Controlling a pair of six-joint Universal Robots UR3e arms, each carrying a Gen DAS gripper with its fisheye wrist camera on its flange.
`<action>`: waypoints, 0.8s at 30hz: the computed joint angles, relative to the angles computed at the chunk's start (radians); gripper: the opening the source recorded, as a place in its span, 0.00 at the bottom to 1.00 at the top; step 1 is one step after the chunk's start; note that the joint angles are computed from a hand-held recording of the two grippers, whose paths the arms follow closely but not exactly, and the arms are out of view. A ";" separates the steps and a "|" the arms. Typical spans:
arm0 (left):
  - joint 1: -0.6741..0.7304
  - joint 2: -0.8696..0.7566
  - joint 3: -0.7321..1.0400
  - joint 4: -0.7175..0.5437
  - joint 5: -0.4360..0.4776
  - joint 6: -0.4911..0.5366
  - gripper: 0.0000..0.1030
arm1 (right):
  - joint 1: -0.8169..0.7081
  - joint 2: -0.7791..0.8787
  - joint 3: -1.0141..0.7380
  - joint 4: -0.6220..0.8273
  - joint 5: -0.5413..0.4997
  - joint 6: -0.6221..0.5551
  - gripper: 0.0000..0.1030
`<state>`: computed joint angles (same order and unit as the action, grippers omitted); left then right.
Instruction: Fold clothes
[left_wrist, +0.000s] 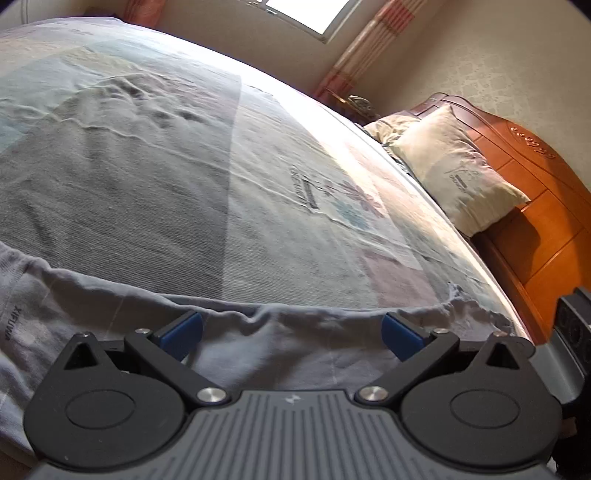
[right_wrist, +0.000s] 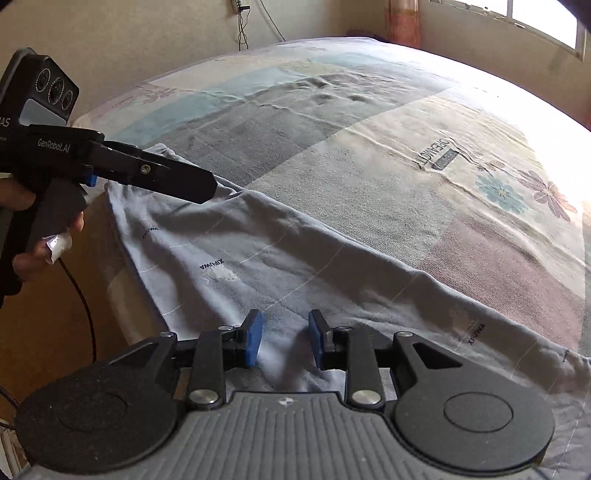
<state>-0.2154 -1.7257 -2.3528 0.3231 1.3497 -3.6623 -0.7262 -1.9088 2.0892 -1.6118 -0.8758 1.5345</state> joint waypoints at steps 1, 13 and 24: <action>0.018 -0.019 0.001 0.023 0.002 -0.015 0.99 | -0.008 -0.006 0.004 0.010 0.001 -0.008 0.33; -0.242 0.145 0.009 -0.230 0.307 -0.110 0.99 | -0.113 -0.123 0.038 0.125 -0.007 -0.165 0.41; -0.518 0.113 0.100 -0.365 0.607 -0.283 0.99 | -0.333 -0.219 -0.009 0.383 -0.012 -0.415 0.43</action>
